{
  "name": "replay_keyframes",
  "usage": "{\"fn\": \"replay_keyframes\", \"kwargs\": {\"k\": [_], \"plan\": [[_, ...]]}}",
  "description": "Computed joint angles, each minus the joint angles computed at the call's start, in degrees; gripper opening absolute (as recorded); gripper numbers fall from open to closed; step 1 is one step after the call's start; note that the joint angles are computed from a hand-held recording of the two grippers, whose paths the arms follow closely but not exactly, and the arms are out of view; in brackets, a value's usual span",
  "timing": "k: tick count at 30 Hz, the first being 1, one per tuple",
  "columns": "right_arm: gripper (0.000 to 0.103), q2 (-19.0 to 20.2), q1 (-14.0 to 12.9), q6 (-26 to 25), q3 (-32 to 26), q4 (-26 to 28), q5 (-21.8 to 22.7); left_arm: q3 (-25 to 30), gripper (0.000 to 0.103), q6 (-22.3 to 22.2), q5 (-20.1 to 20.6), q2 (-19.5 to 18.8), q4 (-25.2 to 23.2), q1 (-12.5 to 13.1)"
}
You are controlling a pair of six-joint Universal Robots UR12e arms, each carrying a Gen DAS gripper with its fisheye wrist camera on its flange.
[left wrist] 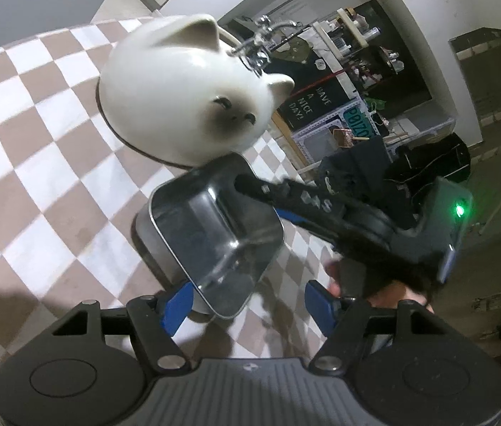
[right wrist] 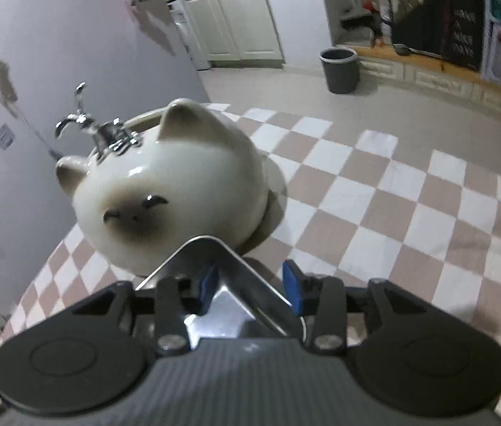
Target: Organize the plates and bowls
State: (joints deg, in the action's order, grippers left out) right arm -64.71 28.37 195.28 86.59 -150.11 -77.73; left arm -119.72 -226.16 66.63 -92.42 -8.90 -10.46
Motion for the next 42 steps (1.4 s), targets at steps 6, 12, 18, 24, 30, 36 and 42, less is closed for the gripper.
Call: {"fn": "replay_keyframes", "kwargs": {"k": [6, 12, 18, 24, 30, 36, 42], "plan": [[0.047, -2.3, -1.7, 1.6, 4.1, -1.9, 6.7, -0.2, 0.069, 1.2, 2.5, 0.5, -0.8, 0.5], [0.047, -5.8, -2.1, 2.7, 9.5, -3.4, 9.5, 0.0, 0.064, 4.5, 7.4, 1.0, -1.6, 0.0], [0.043, -8.8, -1.2, 5.0, 13.3, -4.5, 8.1, 1.0, 0.044, 11.4, 11.6, 1.1, -5.0, -0.8], [0.021, -9.4, 0.3, 12.9, 15.2, -8.5, 1.7, 2.9, 0.034, 17.5, 14.5, 0.1, -10.2, -1.9], [0.015, -9.0, 1.8, 15.9, 15.1, -9.6, -3.4, 4.6, 0.028, 21.8, 18.4, -1.3, -12.8, -3.4], [0.013, -8.9, 2.4, 17.2, 15.2, -10.2, -5.8, 5.2, 0.023, 23.2, 19.4, -1.8, -13.1, -3.6], [0.011, -9.0, 2.9, 17.5, 15.1, -9.6, -7.3, 4.8, 0.013, 24.1, 19.6, -1.2, -12.3, -3.3]]}}
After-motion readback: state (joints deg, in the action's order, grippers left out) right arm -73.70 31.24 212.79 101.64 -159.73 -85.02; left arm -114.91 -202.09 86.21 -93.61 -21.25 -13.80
